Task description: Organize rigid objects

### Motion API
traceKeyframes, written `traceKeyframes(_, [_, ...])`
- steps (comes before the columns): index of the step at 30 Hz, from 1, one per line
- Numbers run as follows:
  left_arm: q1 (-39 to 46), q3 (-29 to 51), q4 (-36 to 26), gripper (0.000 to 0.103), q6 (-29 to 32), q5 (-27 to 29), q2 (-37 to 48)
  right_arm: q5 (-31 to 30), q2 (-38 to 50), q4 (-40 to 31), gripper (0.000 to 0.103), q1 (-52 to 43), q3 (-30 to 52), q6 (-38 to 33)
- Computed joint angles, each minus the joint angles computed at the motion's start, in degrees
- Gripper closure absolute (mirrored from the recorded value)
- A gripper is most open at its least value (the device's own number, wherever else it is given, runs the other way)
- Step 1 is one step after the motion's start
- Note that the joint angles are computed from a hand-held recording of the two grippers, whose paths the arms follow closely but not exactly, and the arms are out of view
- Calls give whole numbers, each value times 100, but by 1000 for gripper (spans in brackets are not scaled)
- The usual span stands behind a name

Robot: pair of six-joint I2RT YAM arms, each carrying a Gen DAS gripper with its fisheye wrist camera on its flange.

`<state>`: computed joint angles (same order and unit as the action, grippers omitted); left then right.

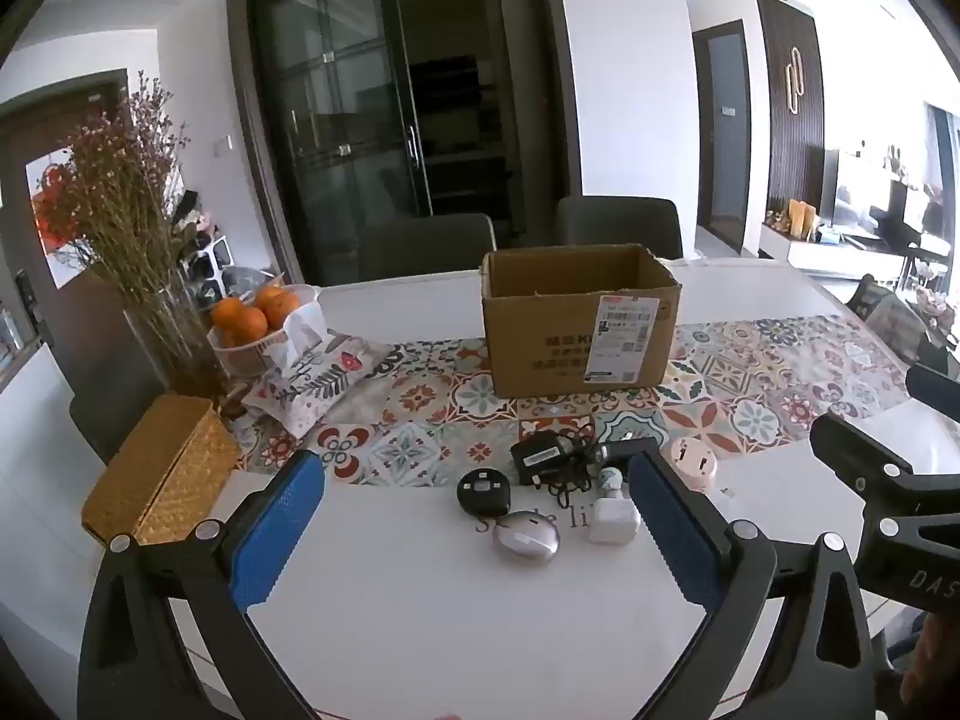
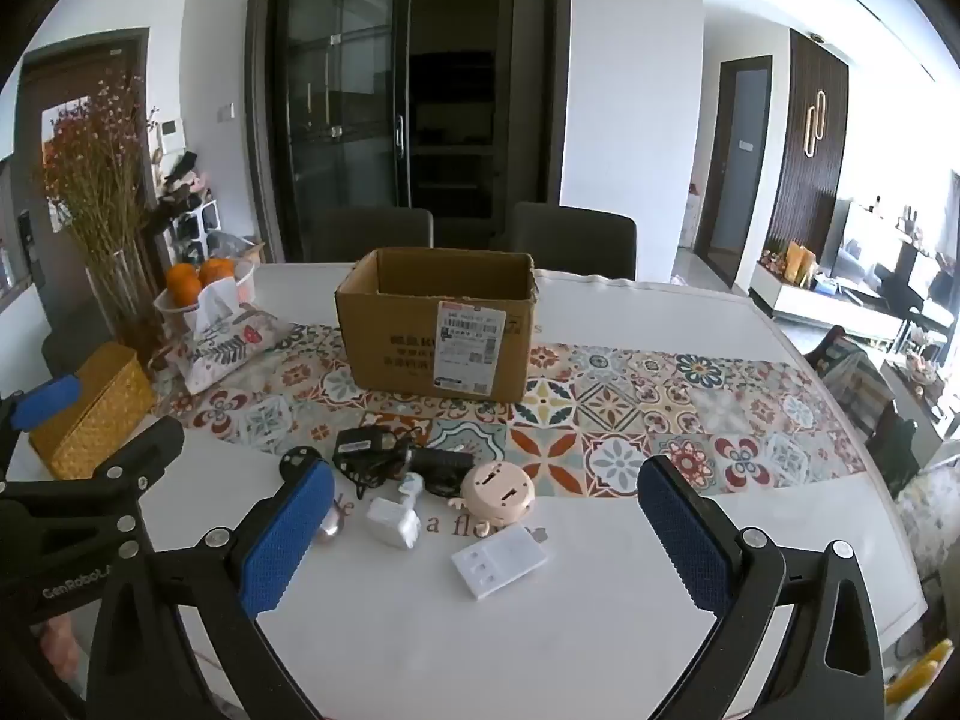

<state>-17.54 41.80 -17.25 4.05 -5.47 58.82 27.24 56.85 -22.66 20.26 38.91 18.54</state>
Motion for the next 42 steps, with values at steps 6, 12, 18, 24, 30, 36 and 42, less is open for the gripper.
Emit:
traceKeyframes(6, [-42, -4, -44, 0, -29, -101, 6, 30, -6, 99, 1, -23, -60, -43])
traceKeyframes(12, [-177, -125, 38, 0, -114, -188, -44, 76, 2, 82, 1, 22, -46, -34])
traceKeyframes(18, [-89, -54, -65, 0, -70, -94, -61, 57, -7, 31, 1, 7, -27, -19])
traceKeyframes(24, [-108, -58, -62, 0, -84, -106, -66, -73, 0, 168, 1, -127, -110, -132])
traceKeyframes(30, [-134, -30, -106, 0, -91, -127, -90, 46, -15, 27, 1, 13, -22, -48])
traceKeyframes(36, [-130, 0, -135, 0, -91, -98, -99, 45, -42, -13, 1, 14, 5, -51])
traceKeyframes(42, [-144, 19, -156, 0, -100, -119, -98, 31, -45, -6, 1, 2, -11, -54])
